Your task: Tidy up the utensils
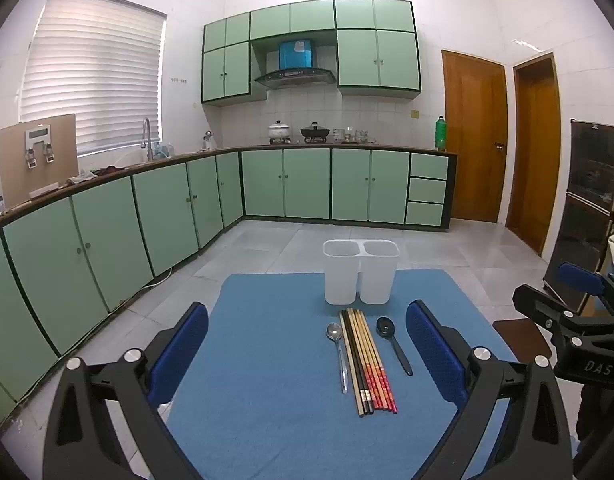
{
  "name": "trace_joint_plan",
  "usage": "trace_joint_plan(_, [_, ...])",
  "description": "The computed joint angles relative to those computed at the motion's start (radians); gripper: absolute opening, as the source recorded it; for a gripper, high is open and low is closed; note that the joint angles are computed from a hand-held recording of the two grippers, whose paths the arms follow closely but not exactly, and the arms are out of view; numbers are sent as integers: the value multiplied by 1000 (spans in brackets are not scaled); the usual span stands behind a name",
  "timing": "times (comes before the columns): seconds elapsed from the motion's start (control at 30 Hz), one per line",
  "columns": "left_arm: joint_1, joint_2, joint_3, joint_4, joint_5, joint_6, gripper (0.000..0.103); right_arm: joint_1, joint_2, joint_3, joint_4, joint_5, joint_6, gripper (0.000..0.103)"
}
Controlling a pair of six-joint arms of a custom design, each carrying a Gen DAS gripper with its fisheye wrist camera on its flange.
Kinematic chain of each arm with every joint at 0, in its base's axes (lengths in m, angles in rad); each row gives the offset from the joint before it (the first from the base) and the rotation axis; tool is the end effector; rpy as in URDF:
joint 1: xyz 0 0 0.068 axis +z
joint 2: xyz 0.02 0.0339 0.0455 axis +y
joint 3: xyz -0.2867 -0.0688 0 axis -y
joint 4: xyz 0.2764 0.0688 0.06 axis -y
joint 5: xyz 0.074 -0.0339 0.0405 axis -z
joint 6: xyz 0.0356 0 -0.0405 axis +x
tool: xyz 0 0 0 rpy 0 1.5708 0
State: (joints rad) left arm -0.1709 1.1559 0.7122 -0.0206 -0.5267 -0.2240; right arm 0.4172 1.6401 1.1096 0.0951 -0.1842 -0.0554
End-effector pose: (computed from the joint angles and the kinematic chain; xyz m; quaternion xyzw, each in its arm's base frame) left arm 0.2726 -0.0289 0.2645 -0.1585 0.8176 0.1177 0.5409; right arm 0.3699 0.1711 0.2654 -0.2446 0.8047 0.1726 0.5127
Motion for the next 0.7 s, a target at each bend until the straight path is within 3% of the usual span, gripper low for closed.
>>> trace_joint_plan(0.7, [5, 10, -17, 34, -8, 9, 97, 2, 12, 3, 5, 1, 2, 98])
